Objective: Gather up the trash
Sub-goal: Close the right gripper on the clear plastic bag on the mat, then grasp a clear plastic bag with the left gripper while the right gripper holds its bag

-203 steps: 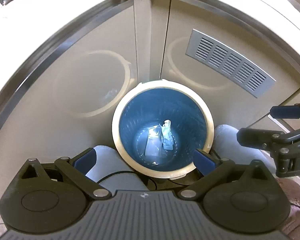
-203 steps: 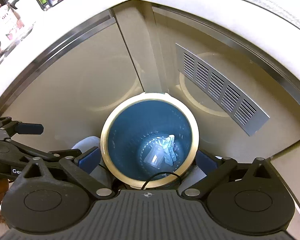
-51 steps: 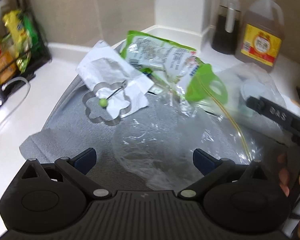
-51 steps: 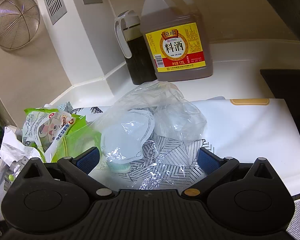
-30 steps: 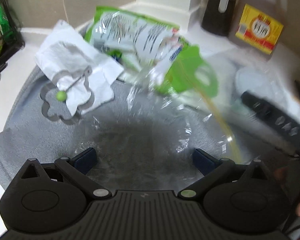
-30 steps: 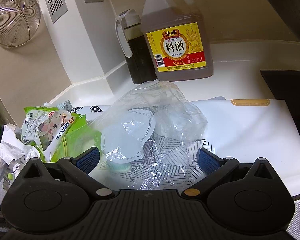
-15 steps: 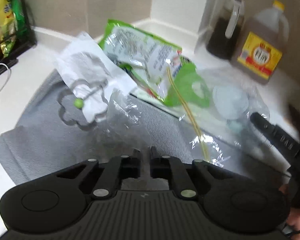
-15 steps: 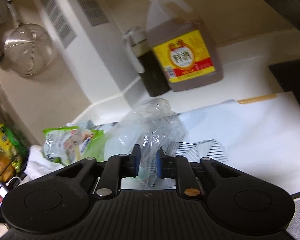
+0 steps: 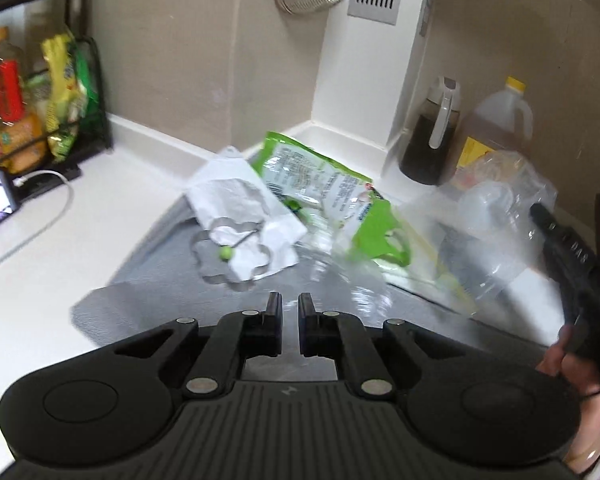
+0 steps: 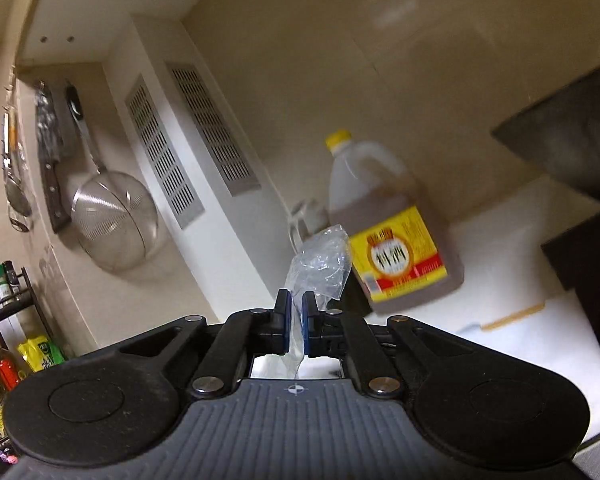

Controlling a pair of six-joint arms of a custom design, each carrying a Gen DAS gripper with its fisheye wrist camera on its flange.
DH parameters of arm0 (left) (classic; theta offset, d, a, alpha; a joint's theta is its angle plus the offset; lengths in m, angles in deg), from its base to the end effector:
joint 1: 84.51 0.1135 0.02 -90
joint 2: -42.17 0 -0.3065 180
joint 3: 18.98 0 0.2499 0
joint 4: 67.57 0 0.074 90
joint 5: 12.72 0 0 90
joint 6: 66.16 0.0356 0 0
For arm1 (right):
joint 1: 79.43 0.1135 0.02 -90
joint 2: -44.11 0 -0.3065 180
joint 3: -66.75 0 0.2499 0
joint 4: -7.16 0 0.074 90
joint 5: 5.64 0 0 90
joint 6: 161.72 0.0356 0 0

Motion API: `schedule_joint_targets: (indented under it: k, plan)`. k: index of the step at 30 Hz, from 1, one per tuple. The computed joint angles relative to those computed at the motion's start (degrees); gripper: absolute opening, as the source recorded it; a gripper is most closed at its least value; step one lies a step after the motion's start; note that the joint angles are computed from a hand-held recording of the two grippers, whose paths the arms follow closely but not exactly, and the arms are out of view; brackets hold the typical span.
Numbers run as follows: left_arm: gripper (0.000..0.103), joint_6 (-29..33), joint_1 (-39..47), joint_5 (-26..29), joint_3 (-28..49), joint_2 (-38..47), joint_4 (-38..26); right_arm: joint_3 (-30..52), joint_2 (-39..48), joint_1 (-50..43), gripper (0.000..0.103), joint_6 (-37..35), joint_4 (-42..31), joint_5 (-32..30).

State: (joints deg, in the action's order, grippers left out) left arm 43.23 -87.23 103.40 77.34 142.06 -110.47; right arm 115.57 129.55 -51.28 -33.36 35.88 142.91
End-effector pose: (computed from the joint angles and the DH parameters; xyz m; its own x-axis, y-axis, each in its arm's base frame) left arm 0.3939 -0.0344 0.3231 -0.5684 0.3254 -0.7556 0.5663 0.8210 -0.0724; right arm 0.2682 0.1090 0.2572 0.2146 0.4821 -0.8495 0.4664 0.7136 0.5228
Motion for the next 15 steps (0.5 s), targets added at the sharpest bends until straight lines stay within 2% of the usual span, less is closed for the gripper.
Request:
schedule_joint_targets:
  k: [3, 5, 8, 9, 11, 12, 13, 14, 15]
  plan:
    - [0.008, 1.33, 2.21, 0.87, -2.17, -2.0, 1.83, -0.37, 0.76, 0.61, 0.006, -3.63, 3.5, 1.28]
    - [0.008, 1.61, 3.0, 1.35, -1.86, -1.87, 1.75, -0.55, 0.6, 0.42, 0.006, -3.49, 3.6, 0.55]
    - [0.01, 2.56, 3.14, 2.27, 1.04, 0.08, -2.98, -0.09, 0.18, 0.06, 0.006, -1.52, 0.92, -0.21]
    - [0.014, 2.87, 2.91, 2.51, 1.03, 0.28, -3.58, 0.18, 0.07, 0.0, 0.006, -0.61, -0.29, -0.27]
    - [0.034, 3.55, 1.66, 2.08, 0.25, 0.32, -3.52, 0.79, -0.29, -0.26, 0.006, 1.21, -3.24, -0.74]
    - [0.062, 3.26, 0.9, 1.5, -0.3, 0.25, -3.08, 1.07, -0.29, -0.38, 0.006, 2.29, -4.46, -0.99]
    - [0.085, 2.91, 0.12, 1.1, -0.93, 0.24, -2.53, 1.37, -0.43, -0.6, 0.006, 3.52, -5.99, -1.3]
    - [0.09, 2.5, -0.81, 0.65, -2.55, 0.11, -0.93, 1.7, -0.65, -0.96, 0.006, 4.77, -7.68, -1.86]
    - [0.09, 2.51, -1.78, -0.02, -3.46, 0.11, 0.04, 1.91, -0.77, -1.24, 0.006, 6.07, -9.14, -2.37]
